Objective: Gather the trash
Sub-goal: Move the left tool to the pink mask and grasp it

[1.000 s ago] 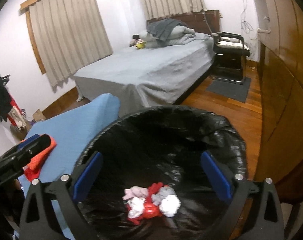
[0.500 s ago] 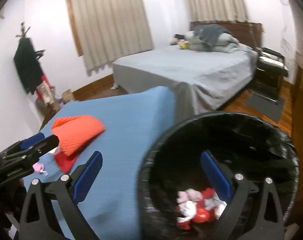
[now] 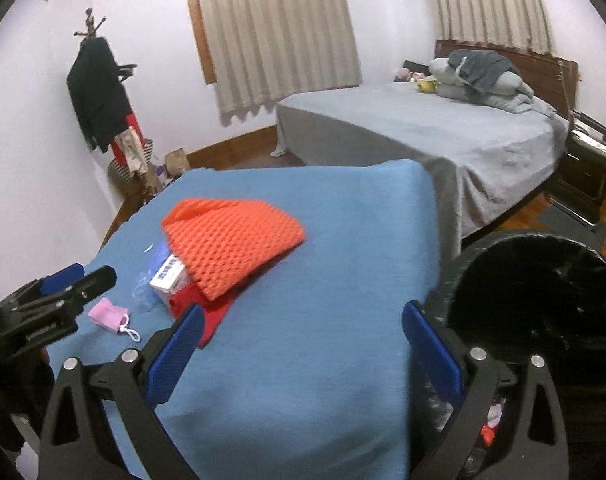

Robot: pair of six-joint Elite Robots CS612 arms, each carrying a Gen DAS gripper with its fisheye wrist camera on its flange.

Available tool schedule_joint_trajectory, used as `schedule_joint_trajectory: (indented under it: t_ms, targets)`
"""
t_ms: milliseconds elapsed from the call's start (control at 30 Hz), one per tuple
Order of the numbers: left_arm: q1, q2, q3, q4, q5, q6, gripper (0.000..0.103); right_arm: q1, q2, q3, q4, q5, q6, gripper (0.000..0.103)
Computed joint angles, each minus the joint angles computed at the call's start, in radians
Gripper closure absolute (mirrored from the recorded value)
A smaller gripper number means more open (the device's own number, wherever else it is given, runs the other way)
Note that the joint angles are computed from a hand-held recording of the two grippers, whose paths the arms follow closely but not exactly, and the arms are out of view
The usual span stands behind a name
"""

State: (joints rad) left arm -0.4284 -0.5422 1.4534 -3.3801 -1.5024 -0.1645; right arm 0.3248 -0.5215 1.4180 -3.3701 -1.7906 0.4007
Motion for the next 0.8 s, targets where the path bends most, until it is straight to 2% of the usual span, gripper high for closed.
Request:
schedule_joint_trajectory:
  t_ms: [500,800]
  targets:
    - [0.058,0.023,-0.026,0.102,0.05,-0.054,0.019,0.017,0.046,-0.092,0.097,0.019,-0.015,0.006]
    - [0.08,0.043,-0.053,0.175,0.014,-0.13,0.019,0.021,0.057,-0.113,0.131,0.03,-0.031,0.006]
